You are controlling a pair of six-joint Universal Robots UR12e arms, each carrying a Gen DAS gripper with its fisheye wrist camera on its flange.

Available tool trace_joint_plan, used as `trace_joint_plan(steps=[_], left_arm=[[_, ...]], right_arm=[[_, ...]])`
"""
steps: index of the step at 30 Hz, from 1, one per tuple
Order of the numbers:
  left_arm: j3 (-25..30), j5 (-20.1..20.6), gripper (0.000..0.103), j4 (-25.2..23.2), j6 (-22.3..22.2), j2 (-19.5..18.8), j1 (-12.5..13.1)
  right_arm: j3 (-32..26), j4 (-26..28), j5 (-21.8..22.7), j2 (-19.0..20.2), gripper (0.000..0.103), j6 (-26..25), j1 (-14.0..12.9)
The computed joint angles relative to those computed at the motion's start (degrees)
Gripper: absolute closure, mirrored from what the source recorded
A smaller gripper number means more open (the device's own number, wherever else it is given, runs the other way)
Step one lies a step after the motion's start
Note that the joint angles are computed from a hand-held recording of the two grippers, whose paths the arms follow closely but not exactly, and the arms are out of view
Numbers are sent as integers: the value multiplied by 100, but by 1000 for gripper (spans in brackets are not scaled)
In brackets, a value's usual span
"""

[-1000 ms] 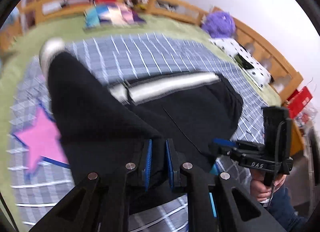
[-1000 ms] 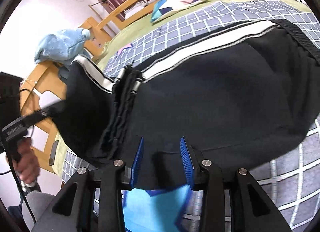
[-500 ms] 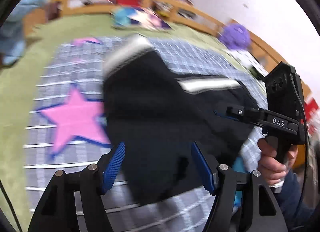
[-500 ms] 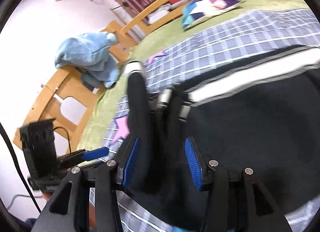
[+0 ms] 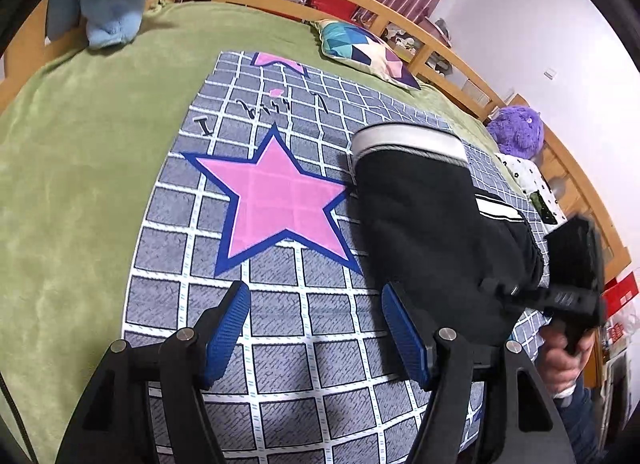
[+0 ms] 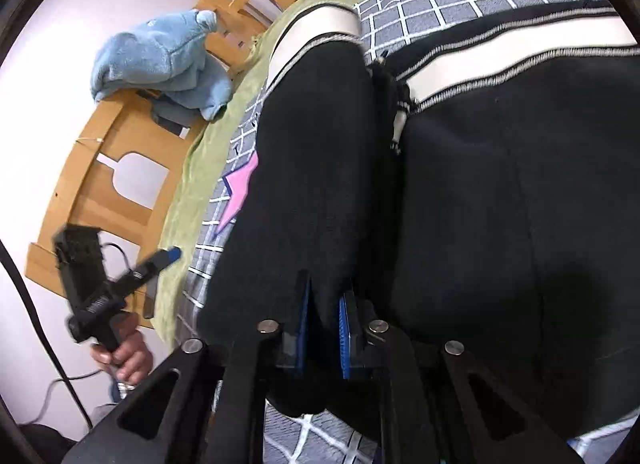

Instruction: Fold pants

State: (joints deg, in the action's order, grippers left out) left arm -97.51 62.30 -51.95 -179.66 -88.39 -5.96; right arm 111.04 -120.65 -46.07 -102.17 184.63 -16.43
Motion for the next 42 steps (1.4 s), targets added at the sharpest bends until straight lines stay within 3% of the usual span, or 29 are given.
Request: trace_joint_plan(steps=[2,3,5,6,8,10,12,15,24,28,31,35,37,39,42], left_arm=[[-13,-25,36,15,-8,-11,3],[-11,-44,36,7,-40,-23,-7],[5,-120,36,-68,-42,-29,-20],[29,-110,36,-100,-33,-43,-47],[105,81,36,-131,-6,-65,-142],[181,231,36,-115,62,-87,-225],[301,419,36,-130,126,-137,-328],[570,728,36,-153,38,-276,-521],[1478,1211,36,-562,-295,-822,-1108],[1662,1122,36,-659,-446,-984,-1300],[1715,899,36,-728,-482,-1068,-1422],[1736,841,36,-691,-431,-1169,-1667],[1761,806,36,-740,-397,-1223,-1806],[1766,782,36,-767,-361,-1232,-1898],[1713,760,36,-609,-219,-1178,-2004]], right_arm=[[-47,-274,-40,-28,73,260,-33],[-48,-588,-235,-24,64,403,27],[-229,-547,-702,108,64,298,223],[-324,-483,-883,199,91,255,304],[-415,-395,-1297,267,94,158,480],[-333,-711,-1333,113,94,25,473],[-259,-900,-1012,-120,95,-105,267],[-286,-918,-875,-373,95,-353,-28],[-644,285,-936,-344,95,-1499,-1108],[-670,506,-1096,-395,95,-1928,-1758],[-631,687,-1379,-404,95,-2149,-2080],[-271,459,-1785,-502,95,-2134,-2396],[-52,361,-1410,-565,95,-2089,-2637],[50,201,-1333,-628,93,-2031,-2692],[6,155,-1632,-704,90,-1988,-2591]])
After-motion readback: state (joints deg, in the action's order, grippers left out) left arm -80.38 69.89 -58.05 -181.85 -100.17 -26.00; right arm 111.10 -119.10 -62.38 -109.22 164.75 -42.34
